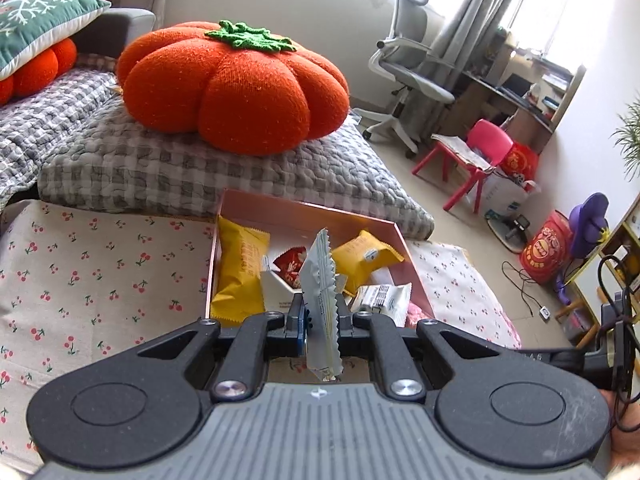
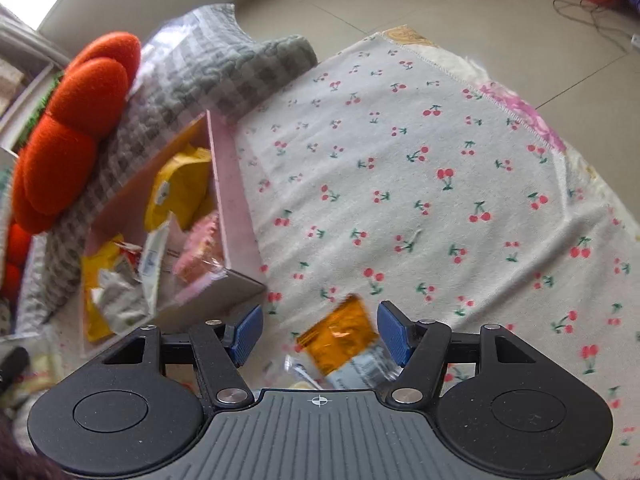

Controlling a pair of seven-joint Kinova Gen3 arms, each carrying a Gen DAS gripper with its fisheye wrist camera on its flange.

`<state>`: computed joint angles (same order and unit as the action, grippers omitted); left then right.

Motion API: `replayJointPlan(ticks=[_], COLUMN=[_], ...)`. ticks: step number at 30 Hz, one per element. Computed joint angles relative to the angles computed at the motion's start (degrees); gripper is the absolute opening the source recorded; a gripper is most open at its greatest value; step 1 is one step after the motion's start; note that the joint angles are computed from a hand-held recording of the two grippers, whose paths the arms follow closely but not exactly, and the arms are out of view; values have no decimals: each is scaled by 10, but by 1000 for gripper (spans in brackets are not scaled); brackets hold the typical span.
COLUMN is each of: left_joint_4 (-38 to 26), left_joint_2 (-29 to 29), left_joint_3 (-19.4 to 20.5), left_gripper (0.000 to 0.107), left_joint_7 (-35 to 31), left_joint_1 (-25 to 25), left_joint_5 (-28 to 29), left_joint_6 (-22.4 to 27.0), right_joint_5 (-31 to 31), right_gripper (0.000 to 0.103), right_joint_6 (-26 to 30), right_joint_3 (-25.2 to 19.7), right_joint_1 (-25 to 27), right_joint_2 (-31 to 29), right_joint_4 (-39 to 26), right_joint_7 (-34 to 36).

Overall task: Organize snacks
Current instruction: 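Carry the white pack into the box and open the left tool while the right tool grips an orange pack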

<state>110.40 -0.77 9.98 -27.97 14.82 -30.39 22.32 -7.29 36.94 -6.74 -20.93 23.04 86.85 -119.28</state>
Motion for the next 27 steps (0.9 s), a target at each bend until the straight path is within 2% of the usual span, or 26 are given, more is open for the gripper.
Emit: replayJointPlan(ticks=[2, 5, 7, 9, 11, 13, 15, 17, 22, 27], left_joint_4=[0, 0, -1, -5, -9, -10, -11, -11, -11, -4], left_joint_2=[3, 9, 15, 23, 30, 34, 35, 38, 48, 47], left_joint_3=[-2, -11, -15, -18, -23, -28, -33, -38, -44, -56], left_gripper=[11, 11, 11, 11, 11, 11, 11, 11, 11, 11], left_joint_7=[-5, -31, -51, -67, -75, -86, -88, -87, -124, -125], left_joint_1=[-2, -5, -5, -4, 0, 3, 7, 10, 4, 5], left_joint_5=[2, 33, 53, 66, 77, 90, 91, 89, 132, 141], left_joint_6=[-4, -17, -24, -28, -29, -35, -39, -42, -50, -66], right_joint_5=[47, 105, 117, 92, 71, 69, 48, 65, 34, -3], right_gripper=[64, 64, 62, 61, 45, 42, 32, 12, 11, 11], right_joint_6=[19, 32, 46, 28, 30, 25, 26, 28, 20, -49], right_joint_3=[-5, -76, -97, -94, -68, -32, -32, -12, -11, -14], right_joint_1=[-14, 23, 36, 45, 32, -2, 2, -19, -7, 19], right_joint_2=[-6, -4, 7, 14, 25, 23, 24, 24, 18, -15], right_joint_4=[-8, -7, -5, 2, -11, -10, -12, -14, -12, 18], right_joint_7=[12, 78, 125, 157, 172, 190, 216, 214, 228, 213])
